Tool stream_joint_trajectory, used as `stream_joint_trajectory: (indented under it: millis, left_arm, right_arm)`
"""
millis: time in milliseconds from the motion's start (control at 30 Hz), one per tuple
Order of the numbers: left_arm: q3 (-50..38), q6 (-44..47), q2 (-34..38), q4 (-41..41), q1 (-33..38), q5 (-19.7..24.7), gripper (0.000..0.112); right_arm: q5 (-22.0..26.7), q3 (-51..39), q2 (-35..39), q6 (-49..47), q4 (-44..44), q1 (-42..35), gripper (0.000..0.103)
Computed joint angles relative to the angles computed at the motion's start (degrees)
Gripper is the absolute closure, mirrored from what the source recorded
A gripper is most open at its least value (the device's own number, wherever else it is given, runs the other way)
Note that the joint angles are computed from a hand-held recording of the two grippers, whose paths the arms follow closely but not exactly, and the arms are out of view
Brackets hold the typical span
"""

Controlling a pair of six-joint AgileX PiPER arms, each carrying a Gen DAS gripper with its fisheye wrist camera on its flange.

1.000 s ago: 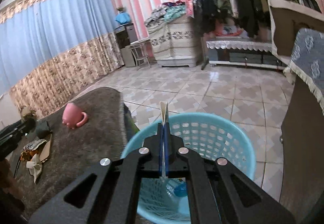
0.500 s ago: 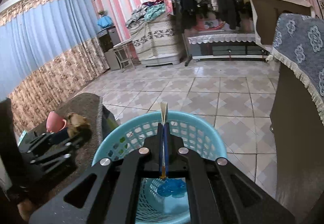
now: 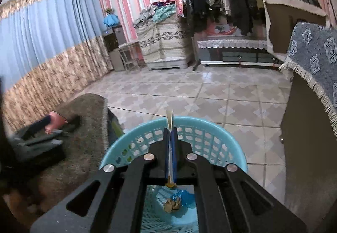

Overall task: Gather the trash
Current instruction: 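Open both tools over the basket to drop the leaflet and brown cloth, then grasp the beige cloth with the right tool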

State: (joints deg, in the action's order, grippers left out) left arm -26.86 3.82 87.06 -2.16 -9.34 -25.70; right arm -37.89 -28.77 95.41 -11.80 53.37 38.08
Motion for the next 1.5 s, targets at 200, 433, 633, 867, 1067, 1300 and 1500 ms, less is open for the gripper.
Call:
stream_joint_trajectory:
  millis: [200, 433, 633, 867, 1067, 1300, 1500]
  left_arm:
    - [4.84, -9.71, -9.22, 13.01, 10.66, 1.72, 0.015]
    - [8.09, -38.93, -20.18, 50.11, 30.99, 1.64, 0.015]
    - [6.94, -58.64, -22.41, 80.13, 57.27, -11.08, 0.015]
    - [2.02, -52.76, -13.51, 88.54, 82.44, -23.84, 0.015]
    - [-5.08, -47.01, -0.96, 88.95, 93.44, -25.34, 0.015]
    - [-13.58, -44.83, 10.59, 88.72, 98.4, -24.31, 0.015]
    - [-17.27, -40.71, 17.3, 87.05, 100.35, -22.93, 0.015]
  right_arm:
    - [-0.48, -2.36, 1.02, -6.9, 9.1, 1.82, 0.041]
    - [-2.39, -3.67, -1.8, -15.0, 16.68, 6.79, 0.019]
    - [-7.4, -7.95, -1.44, -23.32, 22.56, 15.32, 0.011]
    - [-5.94, -17.76, 4.68, -29.87, 25.58, 22.46, 0.01]
    - [-4.33, -27.98, 12.24, -34.08, 27.05, 28.48, 0.01]
    - [-2.15, -42.22, 22.82, -46.31, 33.72, 34.13, 0.01]
    - [2.84, -52.21, 29.17, -53.14, 39.22, 34.72, 0.01]
